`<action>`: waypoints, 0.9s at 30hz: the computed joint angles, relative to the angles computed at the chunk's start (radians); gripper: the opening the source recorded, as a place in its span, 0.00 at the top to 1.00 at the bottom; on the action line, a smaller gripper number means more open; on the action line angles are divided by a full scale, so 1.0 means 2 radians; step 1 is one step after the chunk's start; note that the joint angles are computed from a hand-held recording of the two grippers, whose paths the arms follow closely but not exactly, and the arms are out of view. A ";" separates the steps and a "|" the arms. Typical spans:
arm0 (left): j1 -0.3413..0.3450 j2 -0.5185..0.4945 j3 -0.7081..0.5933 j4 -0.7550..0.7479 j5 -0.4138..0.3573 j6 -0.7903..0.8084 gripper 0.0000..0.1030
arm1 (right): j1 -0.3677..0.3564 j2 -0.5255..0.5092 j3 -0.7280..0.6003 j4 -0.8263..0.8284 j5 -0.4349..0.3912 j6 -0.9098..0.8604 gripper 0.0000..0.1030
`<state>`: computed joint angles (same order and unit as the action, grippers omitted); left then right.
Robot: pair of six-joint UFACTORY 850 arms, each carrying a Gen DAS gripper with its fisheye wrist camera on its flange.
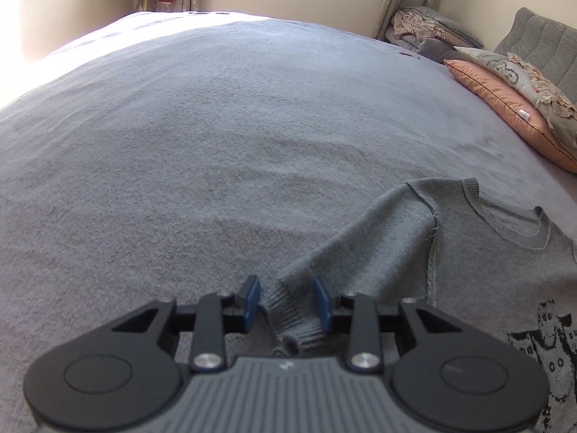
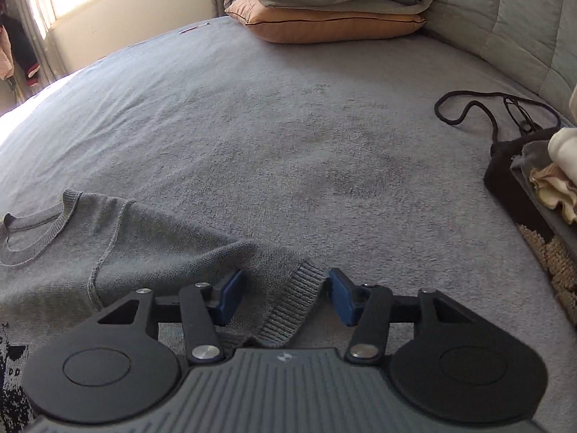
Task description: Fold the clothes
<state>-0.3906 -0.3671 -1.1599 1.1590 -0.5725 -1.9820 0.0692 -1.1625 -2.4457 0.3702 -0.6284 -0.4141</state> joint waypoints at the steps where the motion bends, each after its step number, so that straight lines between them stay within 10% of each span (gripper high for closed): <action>1: -0.002 -0.003 -0.003 -0.002 -0.006 0.004 0.67 | 0.001 -0.001 -0.002 0.000 0.001 -0.012 0.64; 3: -0.013 -0.019 -0.021 -0.011 -0.044 0.047 0.80 | 0.002 -0.003 -0.008 0.007 -0.002 -0.034 0.89; 6: -0.020 -0.034 -0.037 -0.003 -0.079 0.055 0.94 | 0.008 0.022 0.035 -0.033 0.055 -0.029 0.89; 14: -0.010 -0.022 -0.018 0.066 -0.101 -0.061 0.94 | 0.008 0.051 0.087 0.000 0.137 -0.103 0.89; 18: -0.004 -0.014 -0.005 0.081 -0.091 -0.118 0.94 | 0.008 0.022 0.039 -0.087 0.092 -0.010 0.89; 23: -0.003 -0.011 -0.007 0.060 -0.108 -0.116 0.94 | 0.008 0.039 0.067 -0.131 0.135 0.047 0.88; 27: 0.002 0.011 0.005 0.039 -0.084 -0.142 0.94 | 0.003 0.031 0.036 -0.082 0.055 0.052 0.50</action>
<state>-0.3868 -0.3461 -1.1492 1.2374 -0.7398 -2.2667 0.0750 -1.1001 -2.3738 0.2067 -0.5176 -0.3094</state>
